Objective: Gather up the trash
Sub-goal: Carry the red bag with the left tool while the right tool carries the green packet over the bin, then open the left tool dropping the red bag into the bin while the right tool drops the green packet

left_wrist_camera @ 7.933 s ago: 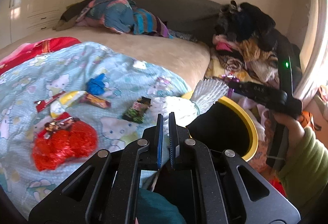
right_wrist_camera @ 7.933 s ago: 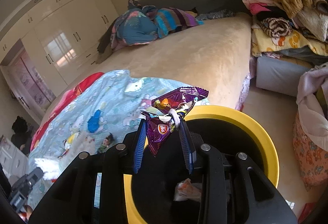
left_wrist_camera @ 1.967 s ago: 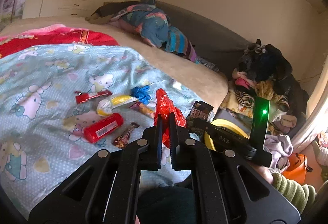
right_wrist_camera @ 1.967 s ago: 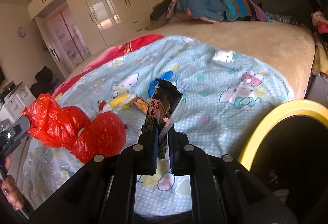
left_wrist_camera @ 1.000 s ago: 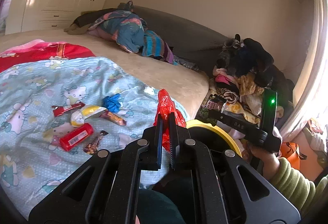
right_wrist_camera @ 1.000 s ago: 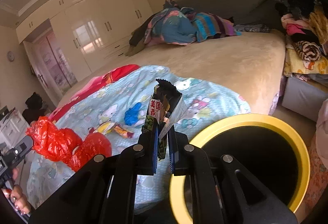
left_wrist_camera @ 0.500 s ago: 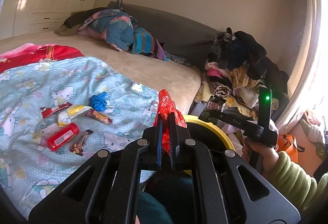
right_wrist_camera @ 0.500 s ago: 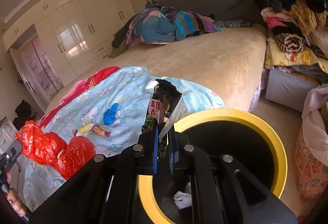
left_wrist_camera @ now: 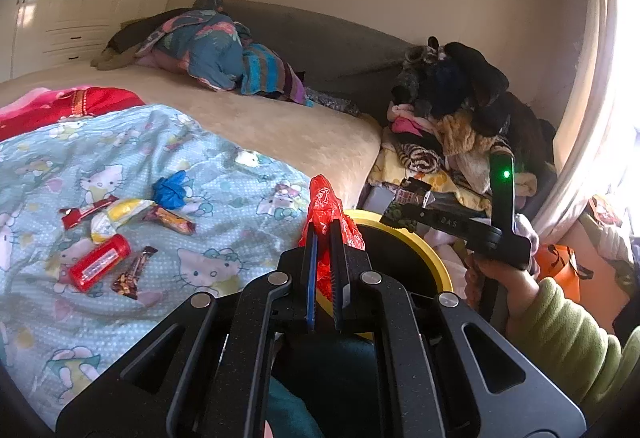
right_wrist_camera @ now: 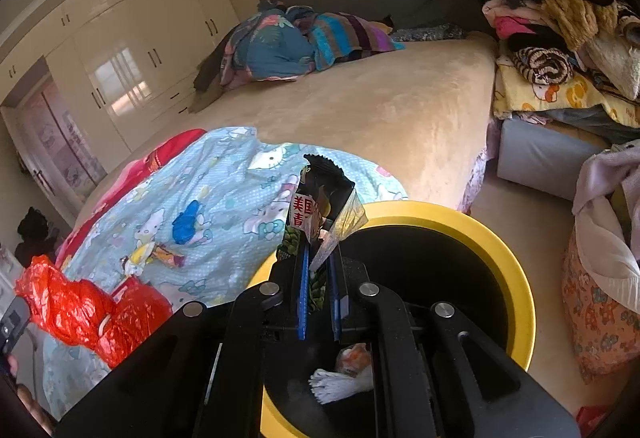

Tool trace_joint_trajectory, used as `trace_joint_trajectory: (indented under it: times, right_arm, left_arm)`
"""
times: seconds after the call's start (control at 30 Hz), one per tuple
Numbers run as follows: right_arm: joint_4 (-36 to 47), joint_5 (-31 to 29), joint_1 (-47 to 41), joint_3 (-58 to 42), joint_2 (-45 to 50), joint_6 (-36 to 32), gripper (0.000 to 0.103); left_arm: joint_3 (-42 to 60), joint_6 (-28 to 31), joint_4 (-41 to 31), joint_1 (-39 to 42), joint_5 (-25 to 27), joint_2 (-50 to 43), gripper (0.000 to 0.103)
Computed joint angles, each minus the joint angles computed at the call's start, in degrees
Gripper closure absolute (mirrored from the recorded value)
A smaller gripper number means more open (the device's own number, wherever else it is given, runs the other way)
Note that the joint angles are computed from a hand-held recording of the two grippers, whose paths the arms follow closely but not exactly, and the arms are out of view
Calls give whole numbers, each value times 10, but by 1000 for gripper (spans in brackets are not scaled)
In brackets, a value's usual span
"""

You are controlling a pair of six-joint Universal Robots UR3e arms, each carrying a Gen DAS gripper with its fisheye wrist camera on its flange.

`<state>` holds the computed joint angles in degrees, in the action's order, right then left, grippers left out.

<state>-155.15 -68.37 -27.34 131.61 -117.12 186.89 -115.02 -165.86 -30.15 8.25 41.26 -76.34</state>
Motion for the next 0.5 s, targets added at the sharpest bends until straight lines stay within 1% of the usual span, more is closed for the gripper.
trace_joint_trajectory:
  times: [0.23,0.5]
  right_arm:
    - [-5,-12,0,8,13,-10,94]
    - [-5,-3,-12,17,24,-22,94]
  left_arm:
    - [3,-5,18,-34,22,-23,100]
    - [7,-5,24,-63,40,-45,100]
